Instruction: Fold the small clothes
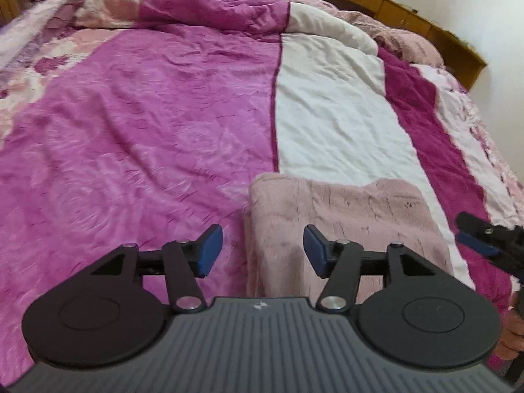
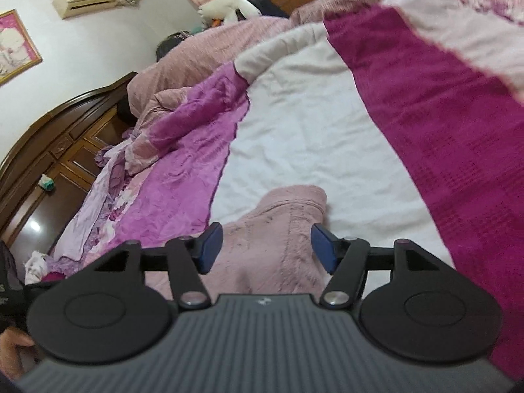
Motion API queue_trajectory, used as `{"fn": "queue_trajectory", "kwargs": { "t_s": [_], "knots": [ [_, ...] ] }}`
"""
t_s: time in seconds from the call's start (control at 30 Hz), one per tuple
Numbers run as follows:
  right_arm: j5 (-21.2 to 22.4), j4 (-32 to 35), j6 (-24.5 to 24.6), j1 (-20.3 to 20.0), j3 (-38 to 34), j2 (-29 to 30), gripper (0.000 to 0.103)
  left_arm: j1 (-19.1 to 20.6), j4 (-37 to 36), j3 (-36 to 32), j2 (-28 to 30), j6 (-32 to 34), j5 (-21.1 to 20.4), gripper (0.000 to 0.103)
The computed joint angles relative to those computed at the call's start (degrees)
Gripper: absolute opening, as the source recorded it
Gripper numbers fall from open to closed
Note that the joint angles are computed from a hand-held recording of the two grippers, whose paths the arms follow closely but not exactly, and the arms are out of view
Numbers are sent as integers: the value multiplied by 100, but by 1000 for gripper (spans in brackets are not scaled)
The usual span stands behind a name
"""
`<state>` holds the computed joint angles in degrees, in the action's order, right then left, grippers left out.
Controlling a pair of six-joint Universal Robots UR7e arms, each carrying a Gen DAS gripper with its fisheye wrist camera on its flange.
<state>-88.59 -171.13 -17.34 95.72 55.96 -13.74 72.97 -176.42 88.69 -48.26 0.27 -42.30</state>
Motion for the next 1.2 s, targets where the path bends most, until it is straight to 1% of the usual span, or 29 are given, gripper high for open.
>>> {"fn": "queue_trajectory", "kwargs": {
  "t_s": [0.1,0.13,0.23,0.33,0.43,0.5,0.7,0.9,1.03,1.2],
  "knots": [
    [-31,-287,-132,40,481,-249,64,-166,-103,256,-90,-24,333,65],
    [-31,-362,-165,48,633,-325,64,-215,-151,354,-127,-46,408,68],
    [-85,-556,-263,73,1035,-506,64,-356,-313,622,-201,-172,648,73],
    [-290,-827,-395,120,1385,-619,65,-495,-20,792,-218,-546,1101,74],
    [-446,-1075,-534,142,1709,-711,65,-590,21,1029,-232,-616,1277,74],
    [-526,-1258,-649,154,1912,-761,65,-632,-25,1198,-250,-675,1278,74],
    [-688,-1745,-1085,185,2386,-829,68,-679,161,1577,-314,-1059,1155,74],
    [-1060,-2339,-1188,220,2663,-694,68,-719,43,1840,-265,-1226,1105,74],
    [-1218,-2203,-1095,188,2771,-667,68,-728,-191,1916,-135,-1118,1235,74],
    [-1421,-2036,-906,174,2771,-642,68,-714,-333,1977,-70,-1162,1265,74]
  ]
}}
